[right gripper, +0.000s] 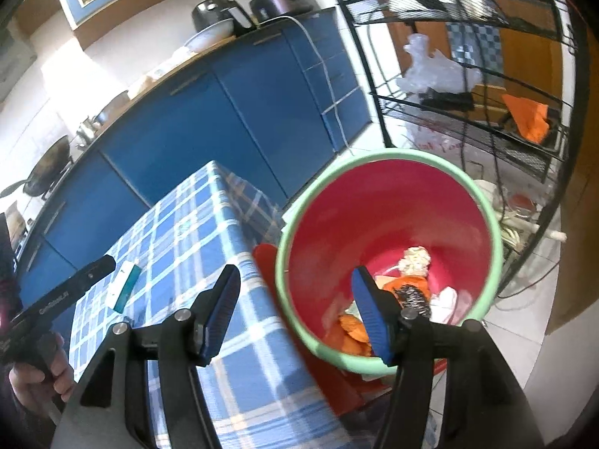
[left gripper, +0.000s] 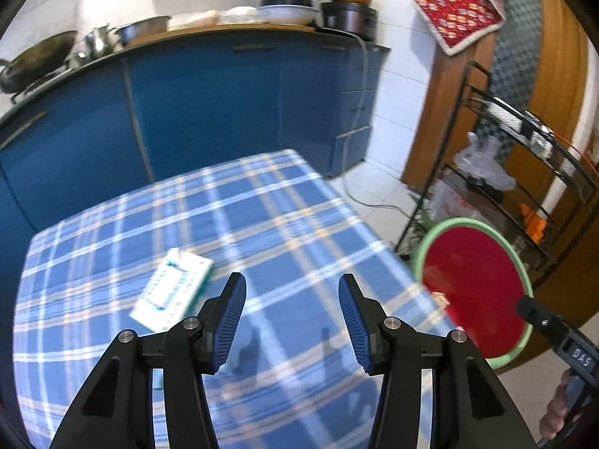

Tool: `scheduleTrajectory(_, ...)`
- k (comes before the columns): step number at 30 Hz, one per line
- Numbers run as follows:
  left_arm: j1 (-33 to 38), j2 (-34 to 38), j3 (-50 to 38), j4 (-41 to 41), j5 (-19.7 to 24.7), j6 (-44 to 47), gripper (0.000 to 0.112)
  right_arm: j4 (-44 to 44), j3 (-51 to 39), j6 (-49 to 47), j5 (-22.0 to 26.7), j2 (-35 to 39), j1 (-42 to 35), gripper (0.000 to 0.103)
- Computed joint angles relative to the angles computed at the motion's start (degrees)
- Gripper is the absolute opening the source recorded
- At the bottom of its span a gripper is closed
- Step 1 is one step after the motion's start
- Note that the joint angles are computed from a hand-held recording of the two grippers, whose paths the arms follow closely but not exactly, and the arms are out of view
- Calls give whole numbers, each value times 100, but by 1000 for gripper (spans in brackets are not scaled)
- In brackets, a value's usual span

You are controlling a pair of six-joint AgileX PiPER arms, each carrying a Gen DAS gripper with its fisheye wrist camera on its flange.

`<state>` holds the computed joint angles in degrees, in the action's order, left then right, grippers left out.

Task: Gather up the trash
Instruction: 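Move both grippers back to the table toward the medicine box and clip, then grasp the white medicine box with the left gripper while the right grasps the blue clip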

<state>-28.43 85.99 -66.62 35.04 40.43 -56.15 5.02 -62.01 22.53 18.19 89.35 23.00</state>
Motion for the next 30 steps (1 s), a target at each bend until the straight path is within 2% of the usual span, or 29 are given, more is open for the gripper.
scheduleTrajectory(8, 889, -340, 491, -350, -58, 508, 53, -733, -342, 779, 161, 211, 527, 65)
scheduleTrajectory(11, 1200, -338, 608, -454, -134, 711, 59, -884, -481, 939, 228, 329, 668, 66)
scheduleTrajectory(18, 1981, -84, 781, -1446, -566, 1728, 60, -1276, -842, 1307, 456, 658, 994, 66)
scheduleTrajectory(23, 2185, 144, 837, -1858, -868, 2210, 60, -1322, -1061, 1329, 607, 871, 1111, 66)
scheduleTrajectory(26, 2137, 245, 853, -1603, -1008, 2045, 61, -1342, -1196, 1344, 692, 996, 1183, 66)
scheduleTrajectory(30, 2190, 350, 798, -1771, -1129, 2236, 61, -1372, -1356, 1337, 788, 1137, 1282, 66)
